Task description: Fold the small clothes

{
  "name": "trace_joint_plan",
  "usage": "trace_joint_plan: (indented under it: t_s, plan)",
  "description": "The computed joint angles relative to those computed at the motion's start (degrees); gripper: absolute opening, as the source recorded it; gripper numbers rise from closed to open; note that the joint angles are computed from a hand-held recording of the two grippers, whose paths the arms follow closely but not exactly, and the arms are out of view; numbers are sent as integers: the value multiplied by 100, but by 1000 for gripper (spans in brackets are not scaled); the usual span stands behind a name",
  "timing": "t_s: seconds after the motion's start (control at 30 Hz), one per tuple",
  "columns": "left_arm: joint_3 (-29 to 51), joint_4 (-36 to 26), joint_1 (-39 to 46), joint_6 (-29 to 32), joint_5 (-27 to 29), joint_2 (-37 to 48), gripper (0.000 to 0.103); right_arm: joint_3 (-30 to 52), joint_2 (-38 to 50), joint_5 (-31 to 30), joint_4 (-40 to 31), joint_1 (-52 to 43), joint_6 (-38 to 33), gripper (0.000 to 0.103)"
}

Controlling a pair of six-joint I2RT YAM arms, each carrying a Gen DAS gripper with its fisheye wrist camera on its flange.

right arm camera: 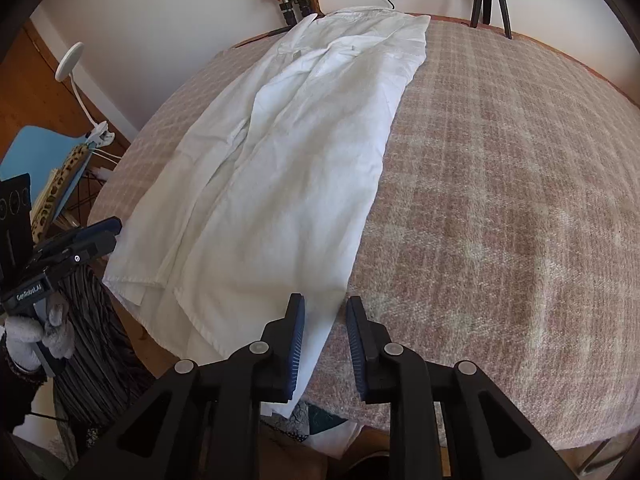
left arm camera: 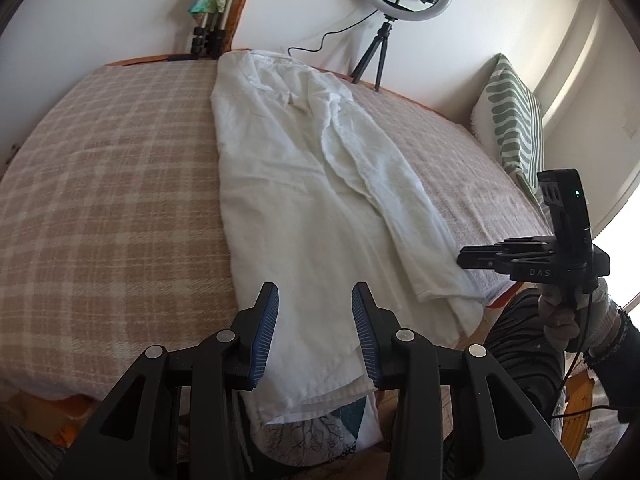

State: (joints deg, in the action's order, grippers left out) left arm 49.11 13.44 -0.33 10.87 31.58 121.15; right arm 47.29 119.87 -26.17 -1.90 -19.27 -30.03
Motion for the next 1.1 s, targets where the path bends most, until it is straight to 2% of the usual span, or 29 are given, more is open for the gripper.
trace_joint_plan:
  t_s: [0.07, 0.13, 0.17, 0.23, 0.33, 0.47, 0.57, 0.67, 0.7, 0.87, 0.93, 0.97, 1.0, 1.07, 1.1]
  plan:
    - [109, -188, 192, 39, 111, 117, 37, 25, -45, -88, -156, -119, -159, 22]
    - [267, -388, 364, -21, 264, 264, 37, 90, -68, -403, -404, -357, -247, 38]
    - [356, -531, 419, -45, 371, 334, 37, 149, -36, -575, -548, -463, -271, 40]
    - [522, -799, 506, -48, 560, 486, 37, 418, 163, -895, -953, -591, -367, 39]
    - [721, -1218, 592, 75, 889, 703, 37, 483, 370, -1077, -1077, -617, -323, 39]
    - [886, -1591, 841, 86, 1488, 883, 36, 768, 729, -1550, -1622, -678, -555, 38]
    - [1091, -2008, 994, 137, 1852, 1045, 34, 692, 802, -1693, -1660, -634, -633, 38]
    - [1019, -2095, 980, 324, 1859, 978, 30, 633, 766, -1746, -1518, -710, -480, 38]
    - [968, -2061, 949, 343, 1836, 948, 25, 604, 744, -1754, -1453, -773, -450, 40]
    - [768, -1770, 834, 374, 1546, 817, 14, 925, 923, -1799, -1748, -728, -445, 43]
    - [768, -1744, 825, 372, 1532, 812, 10, 968, 965, -1827, -1836, -712, -524, 39]
    - [724, -1706, 819, 392, 1507, 777, 9, 996, 1007, -1866, -1905, -690, -579, 33]
    - [710, -1713, 822, 430, 1492, 748, 9, 1042, 1079, -1881, -2007, -651, -613, 22]
    - [675, -1673, 792, 423, 1479, 684, 8, 1010, 1121, -1908, -1912, -624, -528, 17]
    - [639, -1627, 750, 358, 1473, 625, 7, 1040, 1142, -1983, -1956, -644, -539, 11]
